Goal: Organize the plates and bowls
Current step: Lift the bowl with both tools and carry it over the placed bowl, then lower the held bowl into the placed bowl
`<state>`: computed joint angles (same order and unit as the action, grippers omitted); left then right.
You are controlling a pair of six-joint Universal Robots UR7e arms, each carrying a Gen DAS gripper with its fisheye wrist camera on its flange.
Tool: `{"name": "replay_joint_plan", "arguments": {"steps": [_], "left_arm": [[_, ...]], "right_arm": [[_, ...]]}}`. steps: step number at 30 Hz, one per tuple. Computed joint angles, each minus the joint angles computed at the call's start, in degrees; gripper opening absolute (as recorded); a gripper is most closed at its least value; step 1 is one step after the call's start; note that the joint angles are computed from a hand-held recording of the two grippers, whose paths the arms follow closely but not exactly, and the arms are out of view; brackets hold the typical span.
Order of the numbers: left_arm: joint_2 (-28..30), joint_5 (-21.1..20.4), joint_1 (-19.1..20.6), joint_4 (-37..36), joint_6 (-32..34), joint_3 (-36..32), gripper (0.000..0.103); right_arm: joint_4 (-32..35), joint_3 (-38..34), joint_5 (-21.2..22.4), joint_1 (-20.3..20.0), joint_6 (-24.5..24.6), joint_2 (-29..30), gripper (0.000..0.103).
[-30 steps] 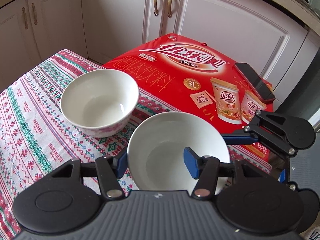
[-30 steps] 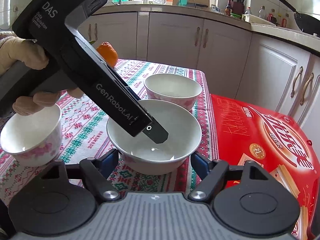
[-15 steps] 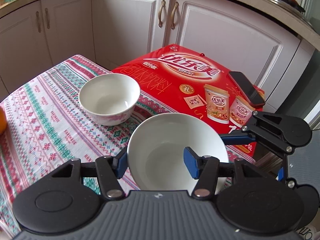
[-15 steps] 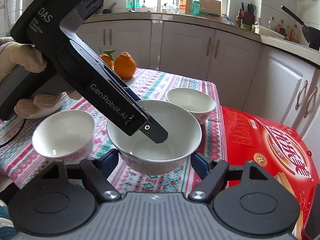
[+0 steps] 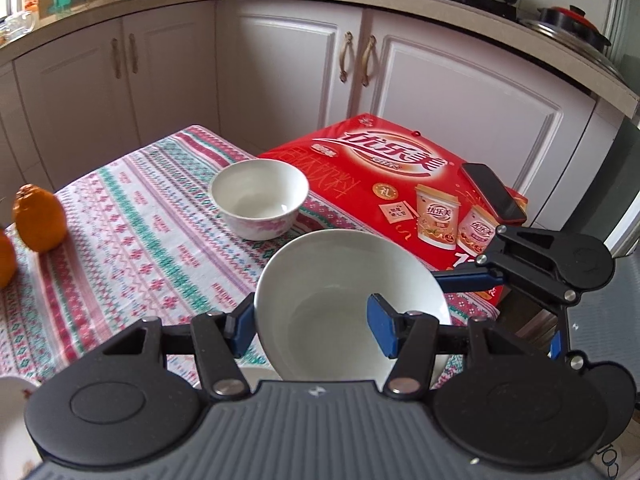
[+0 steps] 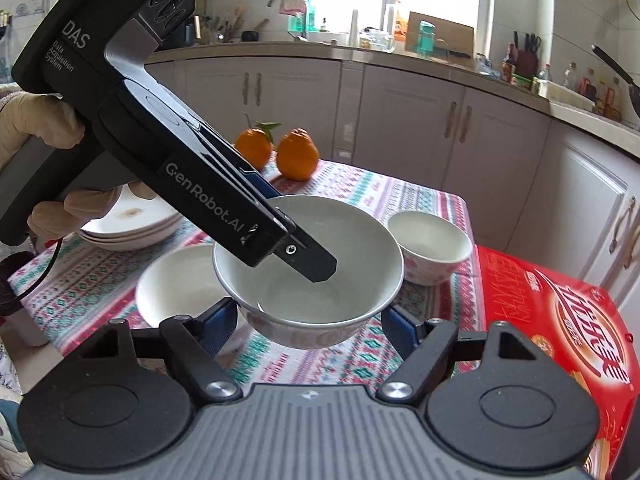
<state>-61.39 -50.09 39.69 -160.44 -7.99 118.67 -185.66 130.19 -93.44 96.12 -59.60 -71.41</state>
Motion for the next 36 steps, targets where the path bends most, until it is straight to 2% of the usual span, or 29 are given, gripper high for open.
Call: {"name": "replay_joint_plan", "arguments": {"steps": [15, 36], "left_arm": [[-6.96, 3.48, -1.37, -0.44, -5.23, 7.43, 0.056], [-8.95, 2.22, 0.99, -1.15, -5.37, 10.59, 0.056]], "right_arm": [[2.54, 0.09, -0.52, 3.59, 0.63, 2.03, 0.083], [3.21, -0.94, -4.6, 5.68, 4.4, 6.59, 0.083]]}}
